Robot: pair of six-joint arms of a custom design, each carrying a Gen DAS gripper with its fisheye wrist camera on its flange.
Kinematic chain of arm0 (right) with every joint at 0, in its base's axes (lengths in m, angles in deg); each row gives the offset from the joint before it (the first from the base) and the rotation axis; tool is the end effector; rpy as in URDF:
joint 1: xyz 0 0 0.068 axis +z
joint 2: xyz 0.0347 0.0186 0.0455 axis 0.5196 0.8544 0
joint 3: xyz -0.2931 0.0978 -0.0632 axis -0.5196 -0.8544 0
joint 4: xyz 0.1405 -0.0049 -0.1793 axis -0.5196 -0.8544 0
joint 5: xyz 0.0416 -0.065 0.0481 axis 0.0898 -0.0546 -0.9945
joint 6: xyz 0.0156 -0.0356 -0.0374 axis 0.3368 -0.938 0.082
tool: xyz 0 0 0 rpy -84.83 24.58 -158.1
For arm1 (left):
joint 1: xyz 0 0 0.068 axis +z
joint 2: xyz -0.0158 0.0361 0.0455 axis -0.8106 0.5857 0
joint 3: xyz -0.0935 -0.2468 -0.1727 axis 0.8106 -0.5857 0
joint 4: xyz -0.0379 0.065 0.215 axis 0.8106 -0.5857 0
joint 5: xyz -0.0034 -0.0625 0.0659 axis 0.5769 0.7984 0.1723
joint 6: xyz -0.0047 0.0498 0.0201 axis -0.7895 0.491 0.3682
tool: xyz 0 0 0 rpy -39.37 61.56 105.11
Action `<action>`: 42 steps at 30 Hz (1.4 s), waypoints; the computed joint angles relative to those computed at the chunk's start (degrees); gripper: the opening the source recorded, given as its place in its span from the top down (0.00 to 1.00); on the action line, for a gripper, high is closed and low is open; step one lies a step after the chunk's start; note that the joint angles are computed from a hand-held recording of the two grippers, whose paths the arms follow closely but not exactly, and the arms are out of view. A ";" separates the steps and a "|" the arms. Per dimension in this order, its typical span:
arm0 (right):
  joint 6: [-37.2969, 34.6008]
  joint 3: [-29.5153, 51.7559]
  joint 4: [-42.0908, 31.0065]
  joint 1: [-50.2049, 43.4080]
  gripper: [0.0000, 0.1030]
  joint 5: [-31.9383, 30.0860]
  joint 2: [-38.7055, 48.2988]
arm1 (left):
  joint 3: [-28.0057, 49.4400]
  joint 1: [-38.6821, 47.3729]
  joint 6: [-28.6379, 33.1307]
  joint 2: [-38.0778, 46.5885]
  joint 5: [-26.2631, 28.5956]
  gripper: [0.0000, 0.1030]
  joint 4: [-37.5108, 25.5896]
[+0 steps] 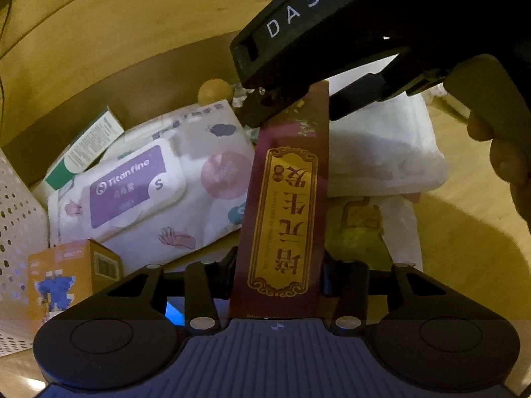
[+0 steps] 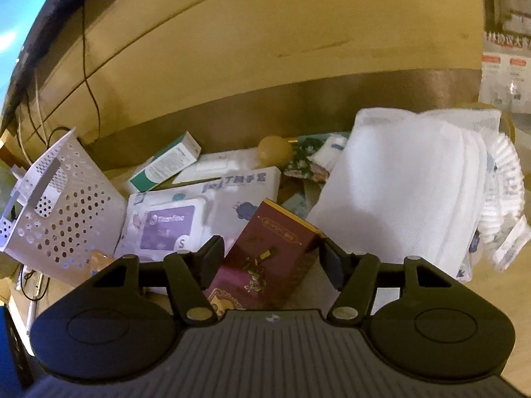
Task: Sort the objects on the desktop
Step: 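Close the left tool on the maroon gift box, then lift the maroon box with the left tool and carry it over the basket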
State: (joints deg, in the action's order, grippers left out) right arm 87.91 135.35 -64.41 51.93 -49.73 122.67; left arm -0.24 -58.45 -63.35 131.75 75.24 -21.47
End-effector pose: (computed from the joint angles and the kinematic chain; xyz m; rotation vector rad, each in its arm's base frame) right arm 0.3387 0.1347 0.1752 -0.1330 2.4172 0.5503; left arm 0.2641 -0.0242 0.1642 0.5410 2.4361 -0.0547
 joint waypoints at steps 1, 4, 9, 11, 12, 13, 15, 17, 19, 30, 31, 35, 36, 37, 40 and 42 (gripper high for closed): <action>-0.05 -0.05 0.10 -0.09 0.35 -0.25 -0.41 | 0.32 0.14 0.10 -0.50 0.35 0.57 -0.73; -0.40 0.09 -0.15 -0.37 0.42 -1.11 -1.82 | 1.01 0.09 0.47 -2.56 0.55 0.58 -2.51; -2.55 7.96 -12.85 -0.05 0.98 0.72 -0.67 | 3.88 1.72 1.09 -4.04 0.44 0.58 -5.68; 1.00 7.96 -13.10 -1.23 0.82 -1.68 -0.02 | 4.49 1.96 2.53 -2.61 0.03 0.56 -5.88; 3.22 7.13 -12.01 -1.56 0.71 -2.03 0.02 | 3.74 1.58 2.80 -2.57 -0.75 0.55 -4.76; 5.32 6.11 -10.57 -1.46 0.42 -1.25 -0.10 | 3.19 0.81 2.55 -2.53 -1.83 0.55 -3.76; 6.09 5.67 -9.61 -1.02 0.26 -0.52 0.17 | 2.21 -0.22 1.88 -2.73 -2.93 0.54 -2.50; 6.69 6.96 -10.56 -0.79 0.26 -2.10 1.24 | 1.81 0.32 2.24 -2.67 -2.26 0.51 -2.31; 7.09 10.05 -14.06 -0.22 0.27 -2.69 2.79 | 1.18 0.65 2.15 -2.22 -1.73 0.49 -1.79; 5.48 19.26 -23.32 0.63 0.27 -4.55 10.46 | 0.30 3.51 2.48 1.59 0.47 0.54 -0.21; 4.69 19.89 -23.53 0.88 0.27 -4.62 11.05 | 0.10 3.58 2.65 1.77 0.52 0.52 0.28; 3.13 21.18 -22.62 1.80 0.27 -4.18 12.94 | 0.34 4.71 2.38 2.90 1.41 0.43 1.39; 2.48 21.35 -22.30 1.98 0.27 -4.10 13.37 | 0.41 4.94 2.41 3.56 1.44 0.43 2.24; 1.65 21.69 -22.31 2.20 0.29 -3.72 13.99 | 0.30 4.90 2.47 3.67 1.36 0.43 2.67; 2.30 19.13 -17.87 1.74 0.31 -4.71 14.28 | 0.55 4.96 2.24 3.92 2.18 0.51 2.56; 2.41 16.99 -15.53 1.58 0.32 -5.10 13.19 | 0.01 4.71 1.82 3.37 2.32 0.52 2.83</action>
State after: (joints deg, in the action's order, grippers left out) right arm 90.32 152.34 -79.94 53.50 -54.83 135.86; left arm -0.23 -53.73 -61.53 135.11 77.56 -18.64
